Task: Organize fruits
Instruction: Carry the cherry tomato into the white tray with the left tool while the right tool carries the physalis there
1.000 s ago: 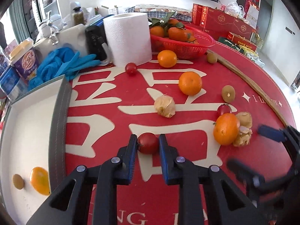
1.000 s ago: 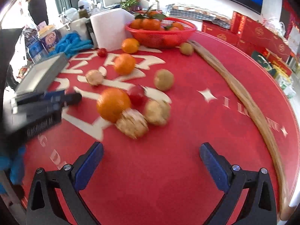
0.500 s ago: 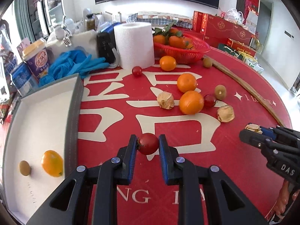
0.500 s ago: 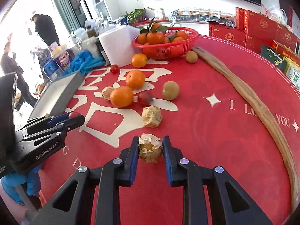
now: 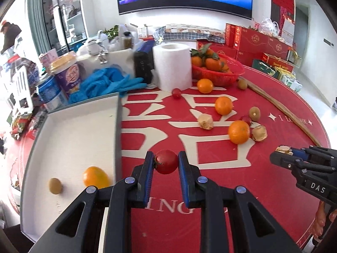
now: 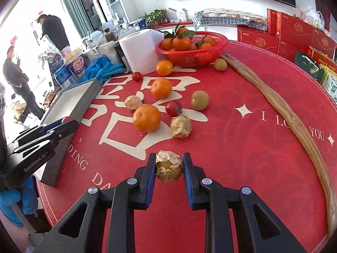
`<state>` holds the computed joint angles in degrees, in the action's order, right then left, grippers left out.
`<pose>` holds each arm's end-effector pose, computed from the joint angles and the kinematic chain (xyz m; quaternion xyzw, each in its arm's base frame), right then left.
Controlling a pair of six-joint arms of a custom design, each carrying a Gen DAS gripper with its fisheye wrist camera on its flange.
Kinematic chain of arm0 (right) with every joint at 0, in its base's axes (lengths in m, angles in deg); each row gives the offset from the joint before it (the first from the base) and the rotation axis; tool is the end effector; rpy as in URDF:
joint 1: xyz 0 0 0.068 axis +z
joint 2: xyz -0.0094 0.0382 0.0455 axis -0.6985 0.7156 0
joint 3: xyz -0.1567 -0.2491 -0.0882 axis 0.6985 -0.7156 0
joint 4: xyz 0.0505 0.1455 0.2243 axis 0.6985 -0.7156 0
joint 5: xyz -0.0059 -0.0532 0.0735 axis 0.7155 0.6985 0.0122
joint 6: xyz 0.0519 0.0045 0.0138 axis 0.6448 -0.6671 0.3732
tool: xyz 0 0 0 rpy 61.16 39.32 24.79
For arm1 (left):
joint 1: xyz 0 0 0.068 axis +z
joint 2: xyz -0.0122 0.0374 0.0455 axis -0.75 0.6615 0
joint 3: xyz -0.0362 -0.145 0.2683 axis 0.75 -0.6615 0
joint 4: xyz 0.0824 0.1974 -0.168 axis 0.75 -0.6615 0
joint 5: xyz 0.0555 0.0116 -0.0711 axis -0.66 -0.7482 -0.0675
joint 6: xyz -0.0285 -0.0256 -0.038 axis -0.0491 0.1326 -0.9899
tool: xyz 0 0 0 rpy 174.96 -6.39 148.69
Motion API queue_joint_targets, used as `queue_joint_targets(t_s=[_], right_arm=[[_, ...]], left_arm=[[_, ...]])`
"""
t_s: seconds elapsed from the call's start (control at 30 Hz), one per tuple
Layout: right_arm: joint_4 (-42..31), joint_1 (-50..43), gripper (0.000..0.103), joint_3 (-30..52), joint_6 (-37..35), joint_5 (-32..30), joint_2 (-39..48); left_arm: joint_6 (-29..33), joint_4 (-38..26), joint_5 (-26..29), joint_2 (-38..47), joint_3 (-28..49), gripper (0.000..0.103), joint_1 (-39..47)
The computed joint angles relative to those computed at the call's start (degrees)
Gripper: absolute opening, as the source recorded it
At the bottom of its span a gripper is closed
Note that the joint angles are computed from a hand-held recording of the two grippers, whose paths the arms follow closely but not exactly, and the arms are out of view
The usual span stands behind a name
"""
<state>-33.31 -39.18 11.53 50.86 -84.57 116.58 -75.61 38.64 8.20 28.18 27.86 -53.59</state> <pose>0.3206 0.0389 0.1377 -0.0364 0.9236 0.1708 0.3413 0.3037 -0.0273 0.1623 0.0831 0.9292 -0.0091 0.3599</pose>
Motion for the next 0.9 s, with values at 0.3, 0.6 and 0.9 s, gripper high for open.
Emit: queue_joint_targets(t_s=[0.3,0.6,0.9], right_arm=[[-3.0,4.5,0.026,2.6,0.7,2.4,-0.3],[-5.8,11.0,0.026,6.8,1.3,5.0,0.5],[-9.0,17.3,0.026,12.1,1.2,7.6,2.3]], left_arm=[[1.0,0.3,2.6,-1.5,-1.3,0.025,5.4],[2.4,1.4,4.6,-1.4,-1.7,0.025,11.2],[4.0,2.3,6.0,-0.3,-1.4,0.025,16.4]])
